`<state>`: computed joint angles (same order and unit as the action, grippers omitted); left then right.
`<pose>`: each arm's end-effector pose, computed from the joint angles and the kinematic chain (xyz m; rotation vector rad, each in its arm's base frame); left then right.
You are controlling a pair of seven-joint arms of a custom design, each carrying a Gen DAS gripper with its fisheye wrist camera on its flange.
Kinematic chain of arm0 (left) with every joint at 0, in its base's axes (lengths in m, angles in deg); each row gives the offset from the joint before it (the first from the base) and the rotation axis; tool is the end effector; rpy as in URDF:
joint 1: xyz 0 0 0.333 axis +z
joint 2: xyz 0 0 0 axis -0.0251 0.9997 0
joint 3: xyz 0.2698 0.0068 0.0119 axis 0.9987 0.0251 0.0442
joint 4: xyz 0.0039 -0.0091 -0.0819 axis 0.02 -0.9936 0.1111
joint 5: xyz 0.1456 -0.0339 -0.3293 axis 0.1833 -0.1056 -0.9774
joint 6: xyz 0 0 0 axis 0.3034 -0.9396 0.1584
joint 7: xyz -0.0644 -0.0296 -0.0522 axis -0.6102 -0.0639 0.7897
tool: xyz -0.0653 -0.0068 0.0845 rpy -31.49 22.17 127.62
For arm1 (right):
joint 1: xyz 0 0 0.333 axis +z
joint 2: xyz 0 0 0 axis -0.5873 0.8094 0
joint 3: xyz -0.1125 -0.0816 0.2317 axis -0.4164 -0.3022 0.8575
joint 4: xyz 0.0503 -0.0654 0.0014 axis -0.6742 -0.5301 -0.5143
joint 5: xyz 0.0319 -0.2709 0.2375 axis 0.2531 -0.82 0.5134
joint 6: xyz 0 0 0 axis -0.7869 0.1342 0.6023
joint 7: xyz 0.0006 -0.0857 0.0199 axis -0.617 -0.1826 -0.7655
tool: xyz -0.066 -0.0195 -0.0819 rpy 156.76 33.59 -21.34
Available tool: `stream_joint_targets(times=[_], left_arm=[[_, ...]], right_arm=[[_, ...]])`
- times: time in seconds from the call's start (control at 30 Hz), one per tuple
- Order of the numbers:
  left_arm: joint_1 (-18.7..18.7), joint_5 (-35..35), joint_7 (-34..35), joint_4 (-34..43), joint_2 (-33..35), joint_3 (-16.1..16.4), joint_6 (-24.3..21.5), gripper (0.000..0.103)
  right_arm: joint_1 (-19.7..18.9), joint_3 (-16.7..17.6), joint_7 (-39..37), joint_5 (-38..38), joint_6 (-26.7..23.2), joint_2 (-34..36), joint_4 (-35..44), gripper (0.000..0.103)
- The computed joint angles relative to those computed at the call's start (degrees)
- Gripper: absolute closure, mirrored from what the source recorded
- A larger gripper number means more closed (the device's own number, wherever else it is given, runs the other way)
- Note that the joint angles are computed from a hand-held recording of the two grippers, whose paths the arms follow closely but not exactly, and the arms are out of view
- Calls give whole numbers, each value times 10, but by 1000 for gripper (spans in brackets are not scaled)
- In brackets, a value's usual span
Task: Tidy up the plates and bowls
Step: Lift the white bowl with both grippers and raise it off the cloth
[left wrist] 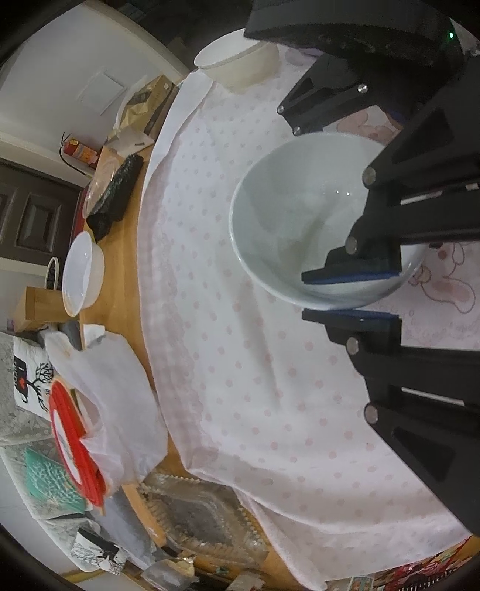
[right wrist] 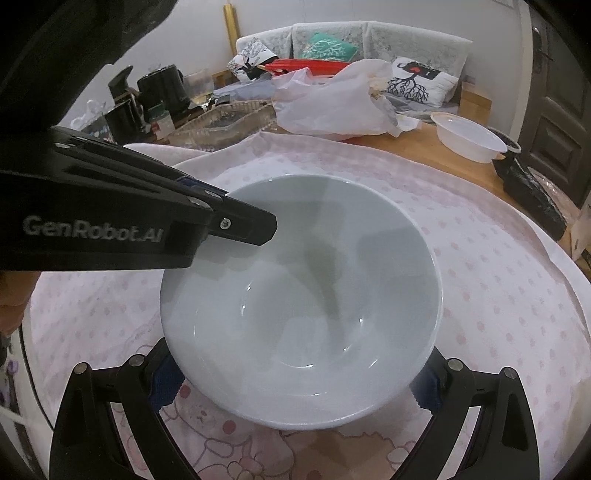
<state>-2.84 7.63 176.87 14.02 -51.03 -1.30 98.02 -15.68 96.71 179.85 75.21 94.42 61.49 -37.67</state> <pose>0.7042 -0.0915 0.4307 -1.6196 2.4243 -0.6198 0.6053 0.3200 0.3779 -2.0698 1.4131 -0.3823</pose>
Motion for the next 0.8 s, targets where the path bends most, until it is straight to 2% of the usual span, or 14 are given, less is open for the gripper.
stream_joint_targets(times=[0.8], left_arm=[[-28, 4, 5, -102, -108, -8, 41, 93]], right_arm=[[1, -25, 70, -48, 56, -144, -157, 7]])
